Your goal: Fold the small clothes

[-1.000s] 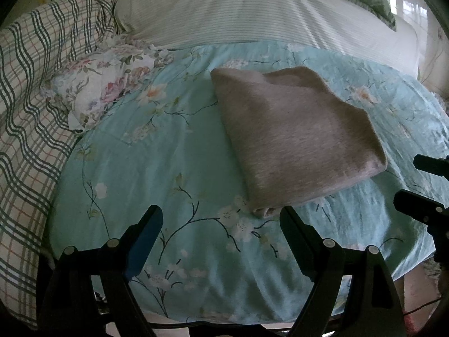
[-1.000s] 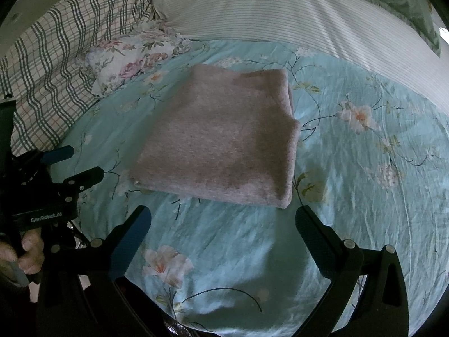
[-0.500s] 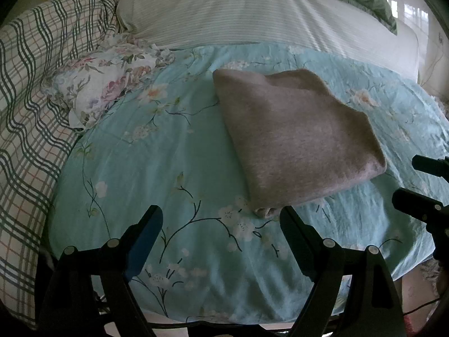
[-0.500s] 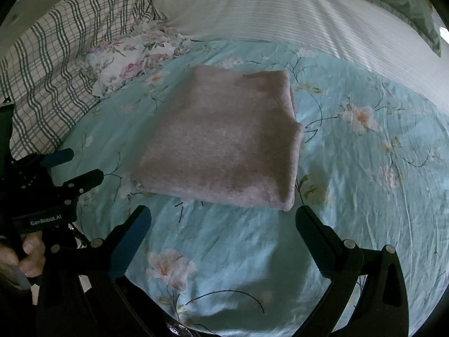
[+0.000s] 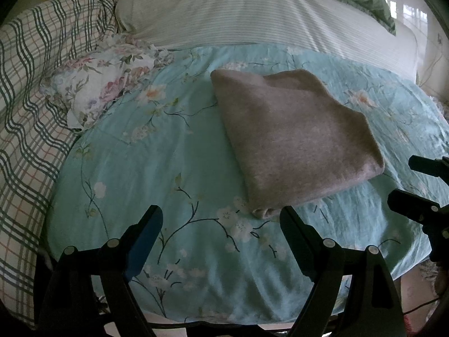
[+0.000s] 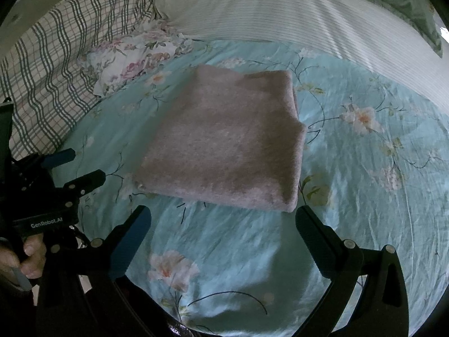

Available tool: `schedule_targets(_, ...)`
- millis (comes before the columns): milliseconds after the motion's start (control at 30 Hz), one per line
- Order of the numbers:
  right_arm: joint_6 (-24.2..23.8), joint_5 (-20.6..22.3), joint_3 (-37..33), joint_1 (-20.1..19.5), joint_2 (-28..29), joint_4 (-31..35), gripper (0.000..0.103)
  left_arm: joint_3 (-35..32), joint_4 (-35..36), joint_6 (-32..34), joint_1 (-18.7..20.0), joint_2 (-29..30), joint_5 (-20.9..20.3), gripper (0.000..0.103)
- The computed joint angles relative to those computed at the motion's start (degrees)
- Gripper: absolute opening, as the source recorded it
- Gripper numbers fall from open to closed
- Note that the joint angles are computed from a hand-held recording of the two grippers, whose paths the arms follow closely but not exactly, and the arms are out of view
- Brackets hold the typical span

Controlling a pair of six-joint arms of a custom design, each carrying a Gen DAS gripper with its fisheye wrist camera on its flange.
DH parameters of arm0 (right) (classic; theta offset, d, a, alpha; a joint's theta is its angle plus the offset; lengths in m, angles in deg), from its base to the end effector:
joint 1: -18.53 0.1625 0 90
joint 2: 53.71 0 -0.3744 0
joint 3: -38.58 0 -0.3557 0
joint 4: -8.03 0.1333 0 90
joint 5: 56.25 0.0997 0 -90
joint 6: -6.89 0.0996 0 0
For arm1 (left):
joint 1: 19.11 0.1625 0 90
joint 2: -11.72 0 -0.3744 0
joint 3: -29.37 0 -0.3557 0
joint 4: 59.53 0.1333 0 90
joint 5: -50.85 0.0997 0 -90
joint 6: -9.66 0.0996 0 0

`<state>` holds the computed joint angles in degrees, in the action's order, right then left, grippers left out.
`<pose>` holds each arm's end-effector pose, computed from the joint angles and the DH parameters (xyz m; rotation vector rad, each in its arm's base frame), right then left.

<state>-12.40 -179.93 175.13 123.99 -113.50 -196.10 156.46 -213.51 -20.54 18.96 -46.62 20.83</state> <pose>0.1817 -0.3641 0.1345 0.4874 -2.3889 0.7953 -0.1958 -0.4322 0.0917 0.4643 2.1398 -0.7611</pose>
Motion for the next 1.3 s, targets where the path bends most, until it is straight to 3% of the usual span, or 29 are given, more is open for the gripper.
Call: schedule_targets(1300,-0.13,0.13,-0.65,-0.07,0.46,0.67,0.103,-0.53,-1.52,0.72,-0.11,1.04,-0.67,0.086)
